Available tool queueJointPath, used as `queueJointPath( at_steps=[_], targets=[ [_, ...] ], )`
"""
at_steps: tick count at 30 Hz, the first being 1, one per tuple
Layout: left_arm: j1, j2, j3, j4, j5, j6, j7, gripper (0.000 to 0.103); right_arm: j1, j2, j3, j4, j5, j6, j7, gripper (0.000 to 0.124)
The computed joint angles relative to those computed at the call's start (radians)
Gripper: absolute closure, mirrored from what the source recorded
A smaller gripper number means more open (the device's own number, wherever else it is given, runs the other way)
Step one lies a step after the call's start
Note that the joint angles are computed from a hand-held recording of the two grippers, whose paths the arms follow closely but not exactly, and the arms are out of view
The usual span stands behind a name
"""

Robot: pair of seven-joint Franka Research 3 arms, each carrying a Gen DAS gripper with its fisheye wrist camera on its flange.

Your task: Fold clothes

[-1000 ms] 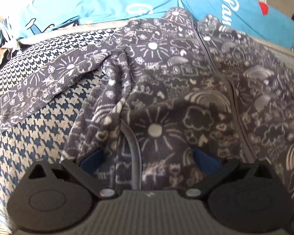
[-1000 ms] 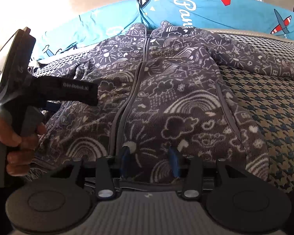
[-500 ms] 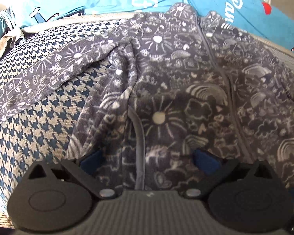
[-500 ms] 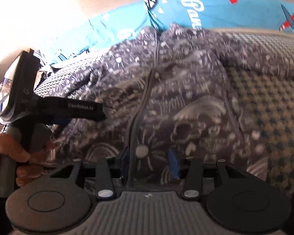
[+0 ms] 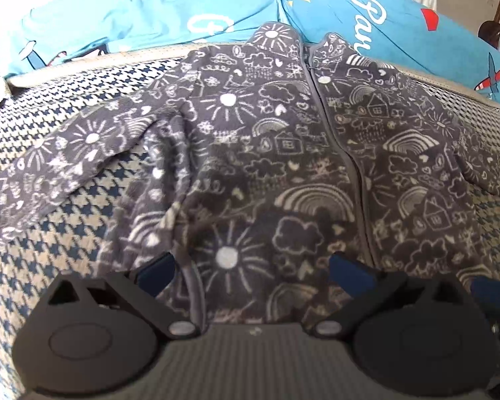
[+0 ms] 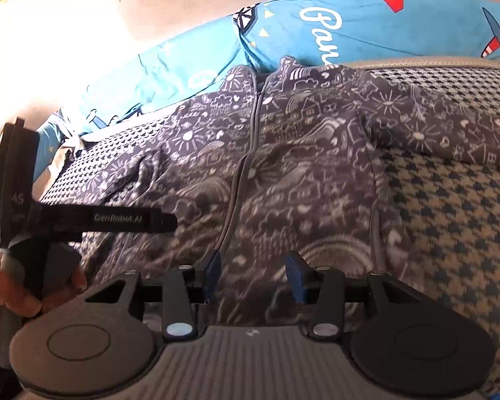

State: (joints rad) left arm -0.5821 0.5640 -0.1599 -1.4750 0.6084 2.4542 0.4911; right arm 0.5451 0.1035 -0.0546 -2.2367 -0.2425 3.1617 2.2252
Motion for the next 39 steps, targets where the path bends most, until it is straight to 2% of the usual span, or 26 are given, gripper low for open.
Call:
queueJointPath(
  at_steps=[5, 11, 15, 22, 28, 34, 39],
  targets=[
    [0.006, 0.041, -0.005, 0.054, -0.03, 0.002, 0.023, 0.0, 0.017, 0.056, -0.05, 0.081, -0.028, -0.005, -0.009, 0.08],
    [0.0, 0.097, -0.001, 0.138, -0.063, -0.018, 0.067, 0.0, -0.005, 0.135, -0.052, 0.188, 0.069, -0.026, -0.099, 0.08],
    [-0.007, 0.127, 0.004, 0.186, -0.082, -0.035, 0.092, 0.0, 0.046, 0.189, -0.126, 0.259, 0.077, -0.041, -0.11, 0.08],
    [-0.018, 0.18, 0.011, 0.276, -0.11, -0.08, 0.136, 0.0, 0.086, 0.289, -0.212, 0.388, 0.073, -0.095, -0.087, 0.08],
    [-0.03, 0.219, 0.017, 0.34, -0.133, -0.121, 0.162, 0.0, 0.024, 0.361, -0.164, 0.485, 0.121, -0.145, -0.114, 0.08],
    [-0.033, 0.231, 0.02, 0.358, -0.146, -0.143, 0.176, 0.0, -0.047, 0.415, -0.091, 0.564, 0.191, -0.238, -0.139, 0.08],
    [-0.044, 0.245, 0.026, 0.378, -0.141, -0.166, 0.192, 0.0, -0.051, 0.439, -0.089, 0.597, 0.197, -0.262, -0.122, 0.08]
  ],
)
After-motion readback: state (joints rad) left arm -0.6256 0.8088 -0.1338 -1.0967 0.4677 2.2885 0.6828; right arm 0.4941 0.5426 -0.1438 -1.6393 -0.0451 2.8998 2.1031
